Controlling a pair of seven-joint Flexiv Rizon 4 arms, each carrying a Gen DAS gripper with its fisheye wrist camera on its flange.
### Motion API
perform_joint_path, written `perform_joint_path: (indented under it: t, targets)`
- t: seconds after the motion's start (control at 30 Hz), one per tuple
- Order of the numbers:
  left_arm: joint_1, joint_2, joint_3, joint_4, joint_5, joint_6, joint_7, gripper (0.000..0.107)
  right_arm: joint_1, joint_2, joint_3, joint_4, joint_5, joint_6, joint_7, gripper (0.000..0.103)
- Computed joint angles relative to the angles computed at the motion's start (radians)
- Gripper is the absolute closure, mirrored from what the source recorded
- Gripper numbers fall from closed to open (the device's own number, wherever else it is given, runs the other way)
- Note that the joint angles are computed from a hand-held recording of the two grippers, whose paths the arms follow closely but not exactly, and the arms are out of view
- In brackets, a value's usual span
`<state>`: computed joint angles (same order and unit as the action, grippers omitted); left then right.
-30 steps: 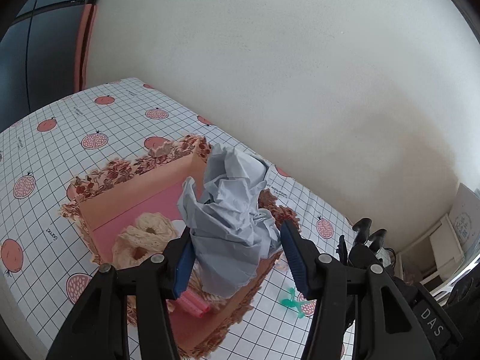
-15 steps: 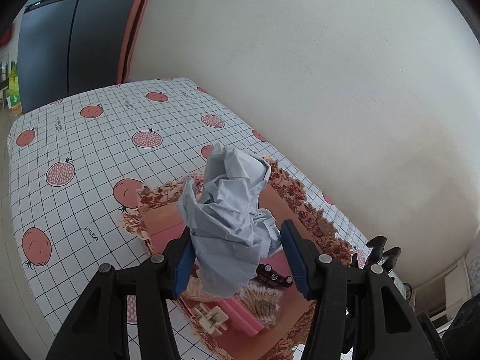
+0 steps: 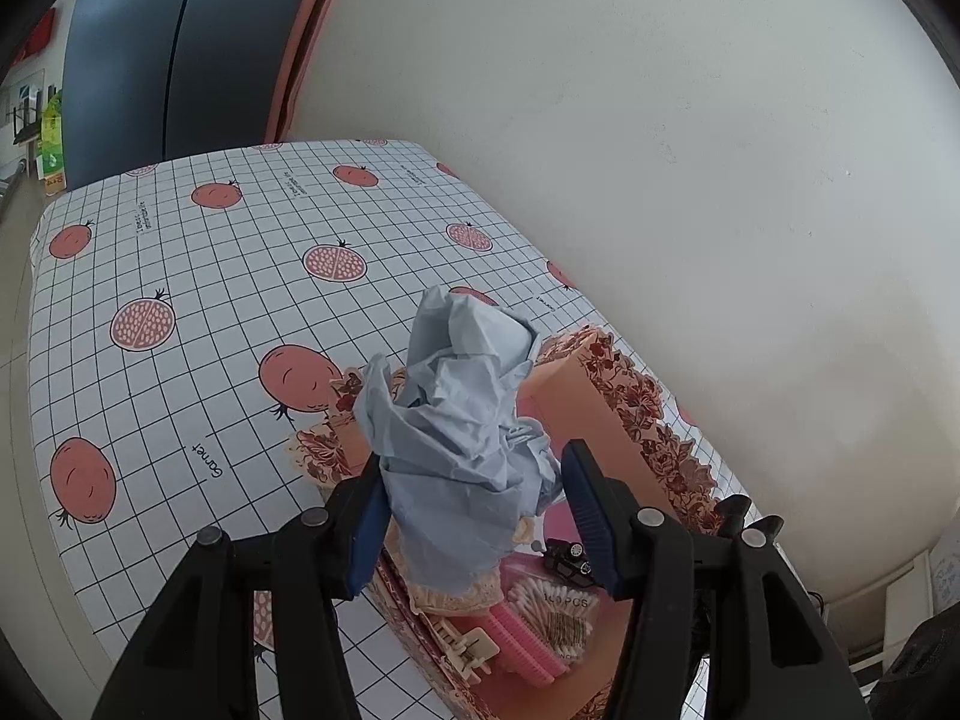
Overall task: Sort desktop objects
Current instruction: 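Lift the paper and black figure and carry both over the gift box, then open both tools to drop the paper and black figure into the box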
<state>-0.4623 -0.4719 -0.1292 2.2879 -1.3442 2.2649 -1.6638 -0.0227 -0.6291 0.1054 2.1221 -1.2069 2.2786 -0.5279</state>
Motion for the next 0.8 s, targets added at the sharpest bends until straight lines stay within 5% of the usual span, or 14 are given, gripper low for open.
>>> perform_joint_path:
  t: [0.43, 0.8]
  targets:
    - [0.015, -0.013, 0.068, -0.001, 0.19, -0.153, -0.071, 0.049, -0.018, -0.021, 0.008, -0.032, -0.035, -0.093, 0.064, 0.078]
    - [-0.078, -0.048, 0.106, -0.095, -0.059, -0.255, 0.144, 0.049, -0.027, -0.04, -0.015, -0.063, -0.113, -0.095, 0.152, 0.076]
